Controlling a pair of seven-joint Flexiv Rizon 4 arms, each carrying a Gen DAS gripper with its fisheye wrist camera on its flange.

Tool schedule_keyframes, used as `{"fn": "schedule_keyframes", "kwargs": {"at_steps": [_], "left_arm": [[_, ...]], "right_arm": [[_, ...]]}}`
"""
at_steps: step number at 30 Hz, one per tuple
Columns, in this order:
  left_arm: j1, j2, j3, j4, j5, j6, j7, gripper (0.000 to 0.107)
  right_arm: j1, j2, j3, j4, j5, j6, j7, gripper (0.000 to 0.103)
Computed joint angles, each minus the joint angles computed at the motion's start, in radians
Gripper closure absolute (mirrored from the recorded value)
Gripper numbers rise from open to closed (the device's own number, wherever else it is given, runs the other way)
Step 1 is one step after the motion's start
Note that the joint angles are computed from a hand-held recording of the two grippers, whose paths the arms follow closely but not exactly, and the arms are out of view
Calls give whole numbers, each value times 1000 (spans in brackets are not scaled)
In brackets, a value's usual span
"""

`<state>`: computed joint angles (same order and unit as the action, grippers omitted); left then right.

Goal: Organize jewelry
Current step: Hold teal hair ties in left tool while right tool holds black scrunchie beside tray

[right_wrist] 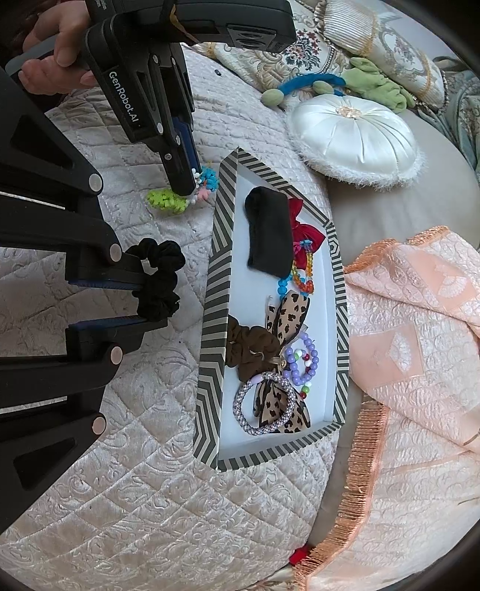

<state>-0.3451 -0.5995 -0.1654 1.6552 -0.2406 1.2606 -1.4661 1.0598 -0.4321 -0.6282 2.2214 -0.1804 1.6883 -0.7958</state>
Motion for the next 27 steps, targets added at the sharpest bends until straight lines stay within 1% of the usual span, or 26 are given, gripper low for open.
{"fn": "schedule_keyframes", "kwargs": {"at_steps": [27], "left_arm": [[0,1,-1,1,3,4,-1,90]], "right_arm": [[17,0,-19,3,-2,-4,3,91]]}}
